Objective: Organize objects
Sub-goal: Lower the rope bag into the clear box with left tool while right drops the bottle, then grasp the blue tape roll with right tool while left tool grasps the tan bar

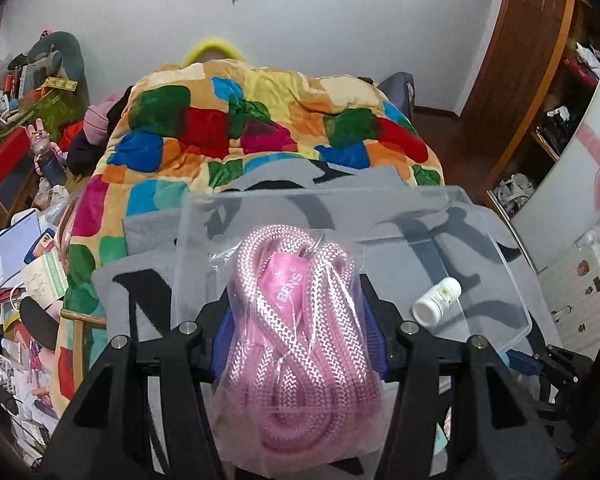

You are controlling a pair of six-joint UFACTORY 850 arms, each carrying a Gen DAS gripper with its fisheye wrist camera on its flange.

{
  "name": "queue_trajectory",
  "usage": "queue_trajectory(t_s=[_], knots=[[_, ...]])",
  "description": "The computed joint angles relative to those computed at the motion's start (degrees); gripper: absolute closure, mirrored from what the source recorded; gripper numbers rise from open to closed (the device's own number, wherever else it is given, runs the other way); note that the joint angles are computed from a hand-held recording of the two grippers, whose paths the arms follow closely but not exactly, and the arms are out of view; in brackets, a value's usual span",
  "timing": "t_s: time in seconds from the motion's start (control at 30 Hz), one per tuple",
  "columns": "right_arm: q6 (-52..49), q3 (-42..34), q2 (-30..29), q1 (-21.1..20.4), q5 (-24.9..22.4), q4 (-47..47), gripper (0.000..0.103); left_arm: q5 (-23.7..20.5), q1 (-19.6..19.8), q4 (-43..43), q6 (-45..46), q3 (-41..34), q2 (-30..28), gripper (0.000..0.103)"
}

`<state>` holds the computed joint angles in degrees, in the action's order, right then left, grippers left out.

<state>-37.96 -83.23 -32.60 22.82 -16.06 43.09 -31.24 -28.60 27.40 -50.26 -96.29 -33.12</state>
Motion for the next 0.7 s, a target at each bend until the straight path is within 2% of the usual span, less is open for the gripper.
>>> queue_trajectory(t_s=[0.07,0.13,0.3,0.4,0.57,0.7], knots=[[-2.15,0.51,0.28,-0.08,-0.02,2.14,0.086,0.64,-0.43,2.46,-1.80,1.34,1.13,0.050],[-2.81,1.34,0.78,0.05,0.96,3.00,0.087,0.55,-1.64,9.22,-7.06,3.48,3.23,0.048],[-4.24,2.97,2.19,0.01,2.31,5.59,0.087,2.10,-3.66,22.43,-19.21,9.90,9.14,0.027],[-6.86,4.23,3.58,0.04,3.58,8.31,0.087,-0.69,-4.91,26.91,-23.73,13.10,11.36,0.026],[-13.02,5.72,5.58,-0.24,4.82,15.10,0.087,-1.96,-5.63,28.38,-28.73,19.08,14.42,0.026],[-14.71,6.40,6.41,0.18,5.72,16.48,0.087,-0.42,-4.72,23.15,-26.69,21.03,13.75,0.026]])
